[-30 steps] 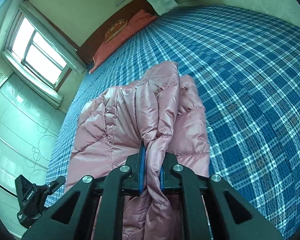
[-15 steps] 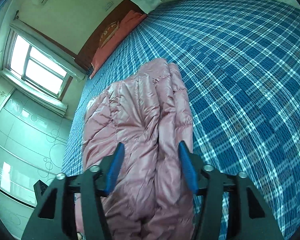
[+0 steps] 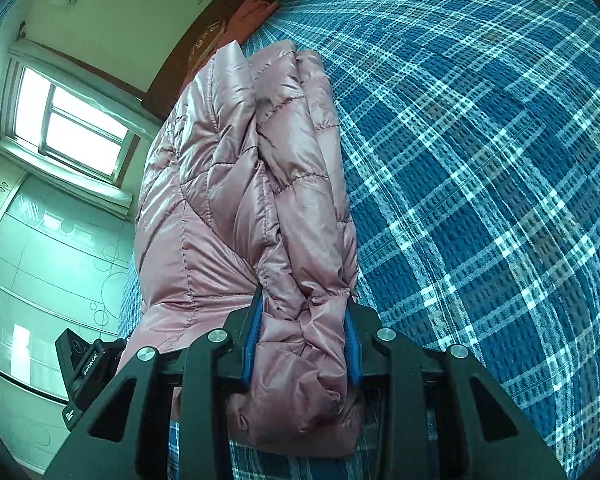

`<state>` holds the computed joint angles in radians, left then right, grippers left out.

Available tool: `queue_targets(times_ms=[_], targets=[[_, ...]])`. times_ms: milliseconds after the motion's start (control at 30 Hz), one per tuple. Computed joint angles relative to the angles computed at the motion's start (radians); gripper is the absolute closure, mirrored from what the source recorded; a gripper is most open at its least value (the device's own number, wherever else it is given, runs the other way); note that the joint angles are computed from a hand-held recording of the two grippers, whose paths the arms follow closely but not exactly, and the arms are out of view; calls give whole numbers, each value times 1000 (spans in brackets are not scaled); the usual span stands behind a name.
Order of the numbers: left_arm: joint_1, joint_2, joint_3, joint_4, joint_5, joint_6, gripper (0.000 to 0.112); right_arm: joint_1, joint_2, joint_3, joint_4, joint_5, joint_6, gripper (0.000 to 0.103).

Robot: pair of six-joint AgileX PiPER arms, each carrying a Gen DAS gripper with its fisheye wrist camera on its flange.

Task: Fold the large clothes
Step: 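Grasp the jacket edge with both tools and fold it over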

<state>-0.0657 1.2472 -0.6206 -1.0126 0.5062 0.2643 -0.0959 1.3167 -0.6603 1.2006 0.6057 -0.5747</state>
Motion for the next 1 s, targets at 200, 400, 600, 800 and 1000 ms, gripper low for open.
queue_targets(times_ms=[200, 400, 600, 800, 1000], targets=[[104, -72, -12, 8, 81, -67, 49, -65, -80, -60, -139, 79, 151, 44], [162, 72, -152, -120, 137, -27, 39, -85, 75, -244, -87, 87, 89, 31], [133, 259, -285, -141, 166, -44, 32, -51, 312, -433, -79, 92, 130, 31], [154, 336, -228, -354, 199, 93, 26, -32, 367, -390, 104, 57, -48, 27], [109, 327, -242, -324, 155, 106, 26, -21, 367, -359, 170, 87, -180, 26]])
